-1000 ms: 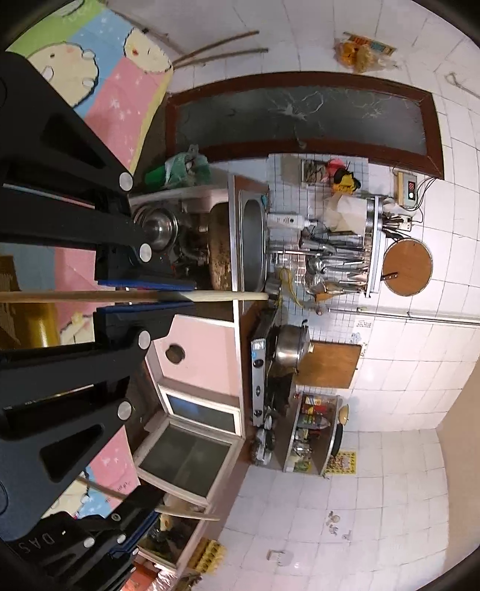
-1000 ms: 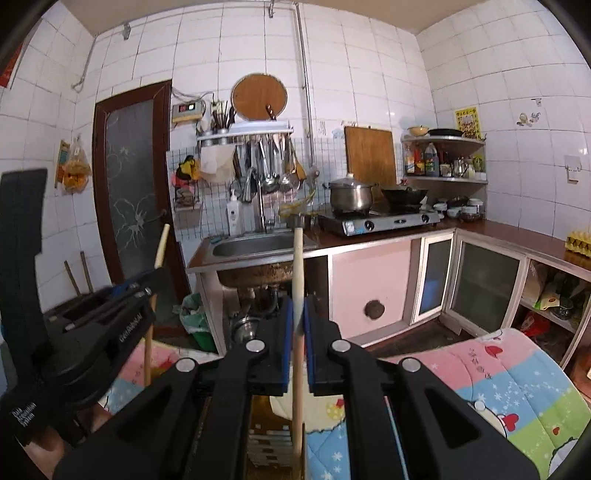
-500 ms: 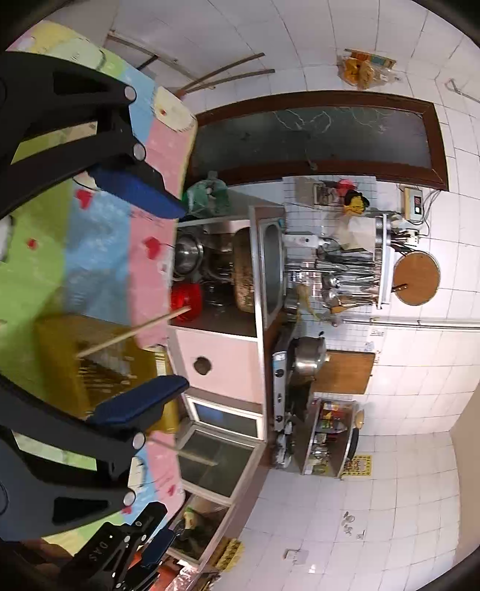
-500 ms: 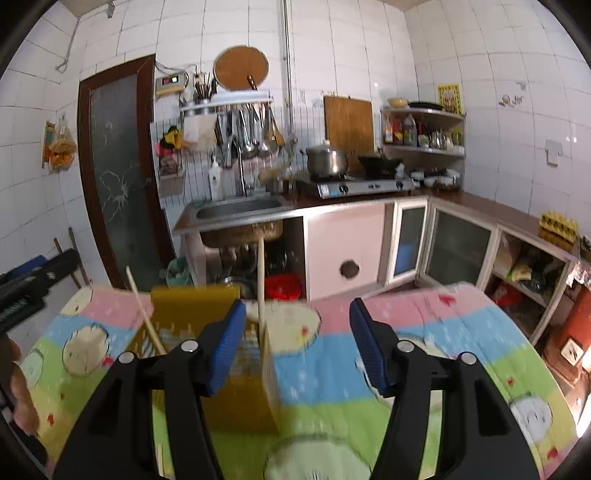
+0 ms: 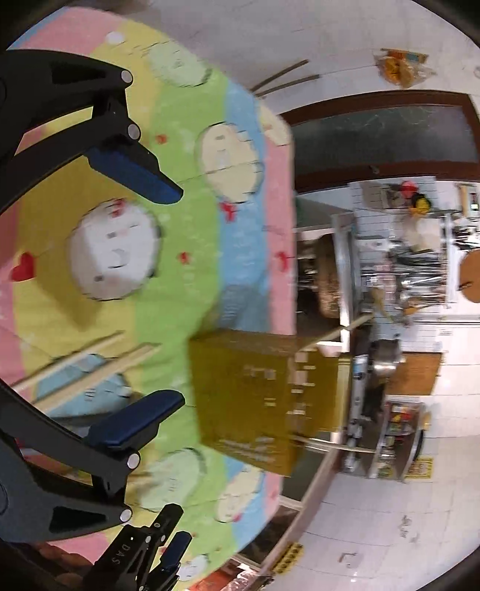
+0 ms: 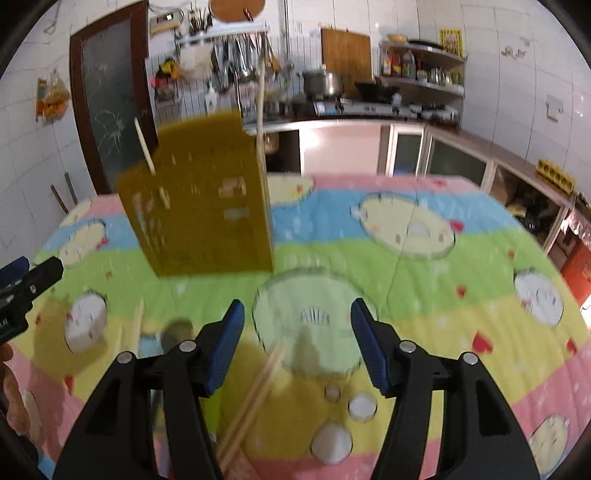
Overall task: Organize utensils
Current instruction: 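Move both open tools back down toward the remaining chopsticks on the quilt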
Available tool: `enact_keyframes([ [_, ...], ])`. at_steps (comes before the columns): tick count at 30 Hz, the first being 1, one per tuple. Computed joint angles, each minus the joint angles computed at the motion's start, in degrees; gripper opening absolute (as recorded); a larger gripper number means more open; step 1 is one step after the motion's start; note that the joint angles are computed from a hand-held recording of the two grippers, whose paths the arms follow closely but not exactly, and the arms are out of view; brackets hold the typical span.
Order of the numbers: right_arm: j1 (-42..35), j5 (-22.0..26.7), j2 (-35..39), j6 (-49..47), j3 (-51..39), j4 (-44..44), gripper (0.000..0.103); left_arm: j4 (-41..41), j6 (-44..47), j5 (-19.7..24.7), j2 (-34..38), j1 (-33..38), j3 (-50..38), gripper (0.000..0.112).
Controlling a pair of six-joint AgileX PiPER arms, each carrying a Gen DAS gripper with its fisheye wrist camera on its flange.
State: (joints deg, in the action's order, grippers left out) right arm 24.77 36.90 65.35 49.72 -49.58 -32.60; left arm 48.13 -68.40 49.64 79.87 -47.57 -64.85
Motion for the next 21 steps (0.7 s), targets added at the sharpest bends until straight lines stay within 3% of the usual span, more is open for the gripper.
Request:
enact_keyframes([
  [9,-0.10,-1.64,2.01,2.51,5.05,1.62,0.059,-1.40,-2.87,-0.18,3.97,-0.89,3.67,0.098],
  [21,-0.40,-1.68,3.97,0.65,4.25,4.90,0.059,-9.80,2.27,-3.76,8.11,3.72,3.33,0.097],
])
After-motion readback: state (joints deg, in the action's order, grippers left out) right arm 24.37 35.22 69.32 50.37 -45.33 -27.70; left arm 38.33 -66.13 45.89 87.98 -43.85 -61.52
